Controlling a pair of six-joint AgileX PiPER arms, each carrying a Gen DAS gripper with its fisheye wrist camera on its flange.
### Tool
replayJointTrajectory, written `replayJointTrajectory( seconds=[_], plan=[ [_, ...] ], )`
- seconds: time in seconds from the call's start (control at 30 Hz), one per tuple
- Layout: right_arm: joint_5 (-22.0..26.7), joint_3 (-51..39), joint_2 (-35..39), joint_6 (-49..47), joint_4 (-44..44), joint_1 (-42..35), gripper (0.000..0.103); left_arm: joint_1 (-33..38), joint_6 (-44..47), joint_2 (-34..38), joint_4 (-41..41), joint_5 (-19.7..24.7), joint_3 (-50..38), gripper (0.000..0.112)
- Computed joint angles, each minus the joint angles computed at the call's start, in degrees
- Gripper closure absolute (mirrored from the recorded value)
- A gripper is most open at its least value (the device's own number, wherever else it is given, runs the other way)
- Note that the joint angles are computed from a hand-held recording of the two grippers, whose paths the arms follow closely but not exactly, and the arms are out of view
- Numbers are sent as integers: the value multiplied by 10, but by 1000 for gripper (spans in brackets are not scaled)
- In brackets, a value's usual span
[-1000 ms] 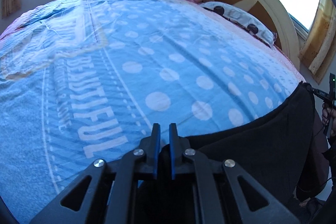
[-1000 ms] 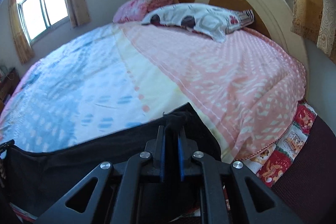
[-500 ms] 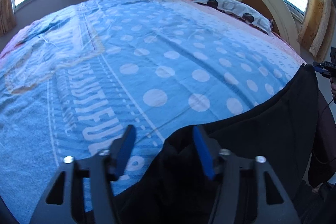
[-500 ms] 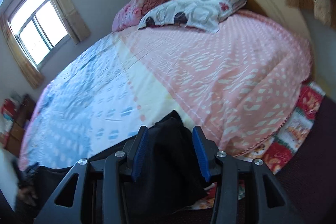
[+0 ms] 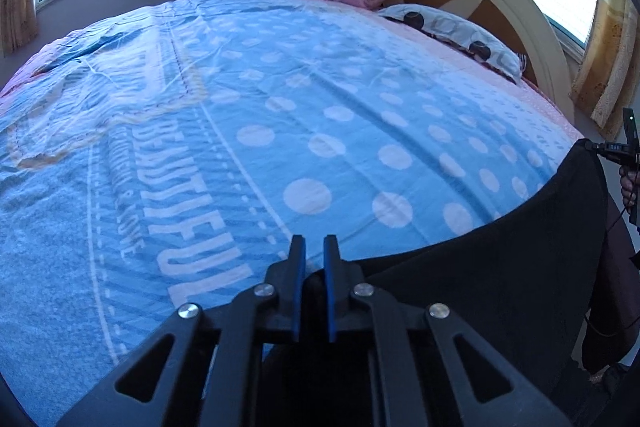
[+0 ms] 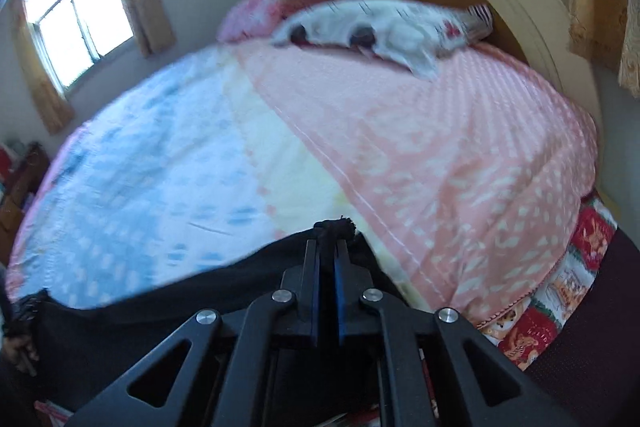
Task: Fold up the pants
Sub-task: 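Open both grippers and lay the folded pants flat on the bed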
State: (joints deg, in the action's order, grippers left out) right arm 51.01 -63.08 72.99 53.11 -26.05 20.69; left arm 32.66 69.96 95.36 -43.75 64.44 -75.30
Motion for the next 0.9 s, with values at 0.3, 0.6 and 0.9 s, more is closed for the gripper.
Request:
replayJointTrajectory(
  seconds=[0.3,0.6,0.9],
  plan=[
    [69,15,-39,84,-81,54,51,35,36,-68,-40,-54,55,51],
    [27,66,-97,190,-87,212,51,90,154,-191,-109,-72,175,24],
    [16,68,-22,195,-87,195,51,14,51,-146,-14,-170,186,20]
  ],
)
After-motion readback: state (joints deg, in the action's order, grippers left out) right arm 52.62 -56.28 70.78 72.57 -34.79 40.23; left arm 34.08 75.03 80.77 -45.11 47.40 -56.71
